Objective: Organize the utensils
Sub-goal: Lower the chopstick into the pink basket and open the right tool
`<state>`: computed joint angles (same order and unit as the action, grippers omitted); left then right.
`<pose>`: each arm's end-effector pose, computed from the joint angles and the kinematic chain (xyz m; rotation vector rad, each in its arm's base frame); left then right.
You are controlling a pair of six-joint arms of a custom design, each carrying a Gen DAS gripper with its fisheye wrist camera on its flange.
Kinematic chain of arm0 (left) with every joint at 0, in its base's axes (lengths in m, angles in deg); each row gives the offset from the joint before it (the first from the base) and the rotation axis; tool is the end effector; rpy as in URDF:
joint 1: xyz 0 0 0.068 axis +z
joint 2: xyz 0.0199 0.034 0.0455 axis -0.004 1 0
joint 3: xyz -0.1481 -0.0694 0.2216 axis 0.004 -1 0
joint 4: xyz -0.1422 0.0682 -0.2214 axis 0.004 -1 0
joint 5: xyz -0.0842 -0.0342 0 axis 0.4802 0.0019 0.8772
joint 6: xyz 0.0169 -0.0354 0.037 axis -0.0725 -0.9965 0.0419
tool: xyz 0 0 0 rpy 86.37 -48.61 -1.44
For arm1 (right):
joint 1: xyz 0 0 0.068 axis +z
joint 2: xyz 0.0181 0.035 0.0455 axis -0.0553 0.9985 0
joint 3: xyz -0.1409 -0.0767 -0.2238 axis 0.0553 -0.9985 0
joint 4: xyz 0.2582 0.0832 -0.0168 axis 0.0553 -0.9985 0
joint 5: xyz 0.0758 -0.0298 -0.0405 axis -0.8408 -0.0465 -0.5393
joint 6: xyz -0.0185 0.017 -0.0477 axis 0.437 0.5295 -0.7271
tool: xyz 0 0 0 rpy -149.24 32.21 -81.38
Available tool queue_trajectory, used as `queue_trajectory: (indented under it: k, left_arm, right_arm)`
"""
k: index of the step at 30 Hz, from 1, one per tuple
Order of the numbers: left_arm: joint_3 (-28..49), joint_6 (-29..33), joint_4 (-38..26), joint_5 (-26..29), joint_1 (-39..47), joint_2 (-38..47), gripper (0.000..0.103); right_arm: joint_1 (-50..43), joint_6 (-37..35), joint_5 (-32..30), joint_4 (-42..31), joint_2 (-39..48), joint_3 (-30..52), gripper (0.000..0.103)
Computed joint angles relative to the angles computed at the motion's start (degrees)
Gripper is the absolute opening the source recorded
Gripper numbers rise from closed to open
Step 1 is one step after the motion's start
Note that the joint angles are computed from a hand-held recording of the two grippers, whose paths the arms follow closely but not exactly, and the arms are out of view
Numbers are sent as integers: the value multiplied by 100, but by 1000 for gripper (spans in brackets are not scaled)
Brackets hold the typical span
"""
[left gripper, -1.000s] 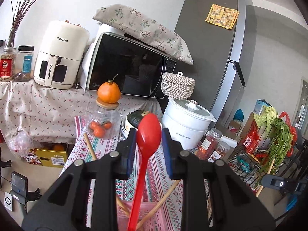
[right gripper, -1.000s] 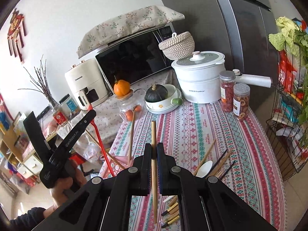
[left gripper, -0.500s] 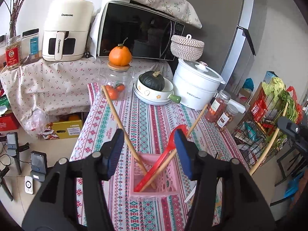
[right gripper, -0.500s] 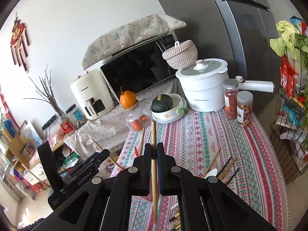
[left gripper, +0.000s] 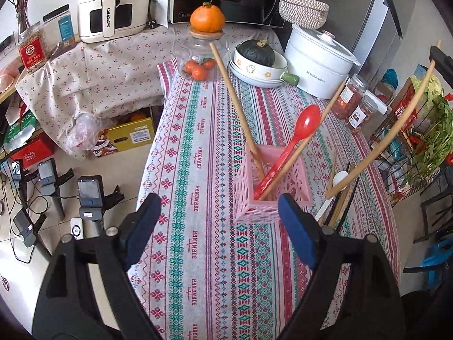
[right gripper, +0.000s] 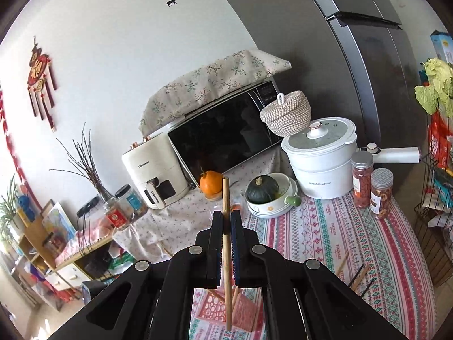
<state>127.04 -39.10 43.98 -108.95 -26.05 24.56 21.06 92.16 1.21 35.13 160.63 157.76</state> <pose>0.2526 -0.1062 0.1917 -0.6929 2.4155 0.0260 0.3931 0.1960 0.2982 -0.5042 2.0143 0.9366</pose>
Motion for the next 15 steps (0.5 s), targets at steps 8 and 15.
queue_trajectory:
  k: [8, 15]
  left_arm:
    - [-155, 45, -38, 321, 269, -257, 85]
    - [-102, 115, -15, 387, 225, -240, 85]
  right_arm:
    - [541, -151, 560, 231, 683, 310, 5]
    - [724, -258, 710, -17, 1099, 406, 6]
